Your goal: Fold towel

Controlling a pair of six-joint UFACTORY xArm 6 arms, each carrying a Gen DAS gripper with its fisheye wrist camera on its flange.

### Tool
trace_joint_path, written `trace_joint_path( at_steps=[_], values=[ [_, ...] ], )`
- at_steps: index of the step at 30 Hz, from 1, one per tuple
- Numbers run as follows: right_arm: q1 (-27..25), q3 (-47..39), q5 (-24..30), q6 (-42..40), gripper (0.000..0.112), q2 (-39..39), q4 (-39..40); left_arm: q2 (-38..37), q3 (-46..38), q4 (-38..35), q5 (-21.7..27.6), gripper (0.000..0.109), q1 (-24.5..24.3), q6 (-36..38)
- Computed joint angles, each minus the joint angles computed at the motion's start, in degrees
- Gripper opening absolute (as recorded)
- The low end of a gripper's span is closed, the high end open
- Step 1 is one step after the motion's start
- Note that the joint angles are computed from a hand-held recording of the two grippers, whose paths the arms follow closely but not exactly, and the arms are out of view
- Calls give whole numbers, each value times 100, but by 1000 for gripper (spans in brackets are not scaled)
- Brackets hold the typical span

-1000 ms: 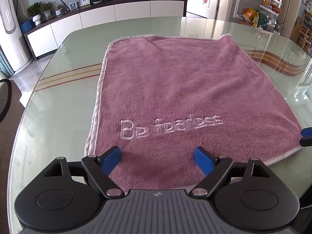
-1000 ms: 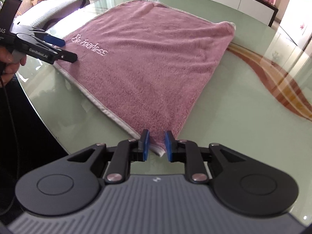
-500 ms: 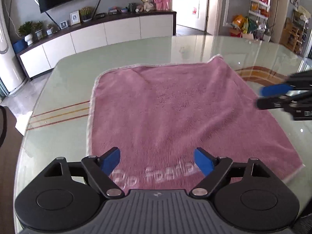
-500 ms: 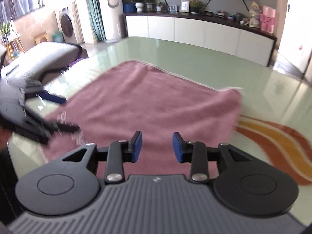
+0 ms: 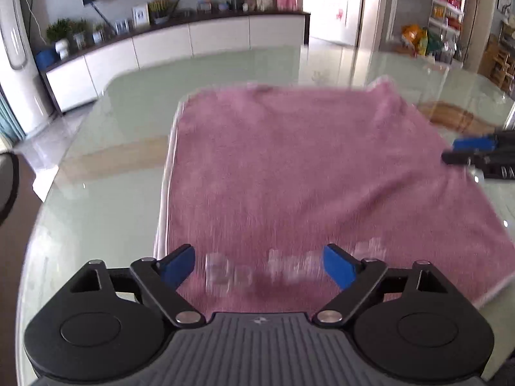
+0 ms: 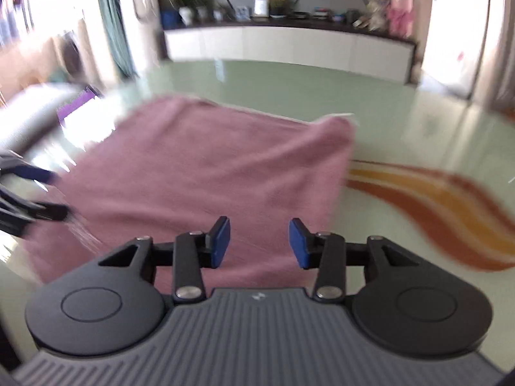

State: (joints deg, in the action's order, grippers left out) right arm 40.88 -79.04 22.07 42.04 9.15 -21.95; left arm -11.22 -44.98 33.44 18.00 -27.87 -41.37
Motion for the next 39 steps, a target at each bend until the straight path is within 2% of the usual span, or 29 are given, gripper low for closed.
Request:
trace_joint_path(
  at_steps=[2, 4, 6, 8, 9, 10, 11, 12, 13, 14, 15, 18, 22, 24, 26, 28, 30, 32, 33, 34, 36, 39],
  values=[
    [45, -294, 107, -234, 52, 254, 36, 418, -436, 95, -41, 95, -31, 31],
    [69, -407, 260, -413, 52, 368, -28, 1048, -1032, -358, 204, 94, -160, 676],
    [62, -347, 422, -412, 51, 360, -326, 1299, -1247, -147, 305, 100, -194, 629],
    [48, -324, 583, -335, 51, 356, -613, 1324, -1166, -175, 72, 102, -78, 642],
    [48, -333, 665, -230, 53, 345, -708, 1299, -1085, -418, -25, 103, -3, 739],
    [58, -408, 921, -7, 53, 340, -911, 1255, -1000, -532, -107, 103, 90, 701],
    [84, -516, 1220, 367, 53, 369, -1353, 1212, -936, -528, -142, 102, 174, 542],
    [81, -535, 1280, 602, 52, 355, -1598, 1174, -992, -284, 62, 99, 247, 353],
    [41, -486, 1171, 761, 52, 313, -1736, 1166, -1042, -233, 141, 95, 265, 281],
    [-55, -429, 823, 842, 52, 296, -1633, 1162, -1087, -220, 194, 90, 280, 236],
    [-141, -448, 497, 848, 52, 349, -1396, 1198, -1184, -344, 131, 90, 310, 312],
    [-269, -875, 245, 868, 52, 728, -1260, 1598, -1718, -428, -150, 93, 308, 614],
    [-406, -1226, -24, -138, 55, 1155, 37, 2610, -2945, -413, 79, 94, 209, 1268],
    [-468, -1131, -62, -307, 56, 1133, 170, 3069, -3472, -539, 286, 93, 192, 1534],
    [-543, -970, 87, 73, 52, 1011, -504, 3245, -3664, -578, 392, 95, 223, 1639],
    [-599, -917, 202, 444, 37, 958, -1018, 3317, -3642, -1097, 362, 103, 346, 1806],
    [-588, -1007, 593, 930, 40, 941, -1573, 3186, -3361, -1448, 115, 103, 489, 1697],
    [-579, -1075, 737, 1465, 40, 913, -2234, 3162, -3409, -1143, 292, 101, 519, 1522],
    [-604, -1052, 630, 1521, 41, 900, -2251, 3167, -3500, -995, 451, 94, 521, 1366],
    [-648, -1041, 379, 1419, 43, 918, -2027, 3178, -3556, -936, 494, 90, 523, 1311],
    [-657, -1190, 169, 955, 45, 1043, -1540, 3251, -3763, -558, 420, 90, 516, 1050],
    [-598, -1779, 317, -51, 47, 1490, -518, 3556, -4166, -411, 234, 93, 493, 1179]
  ],
)
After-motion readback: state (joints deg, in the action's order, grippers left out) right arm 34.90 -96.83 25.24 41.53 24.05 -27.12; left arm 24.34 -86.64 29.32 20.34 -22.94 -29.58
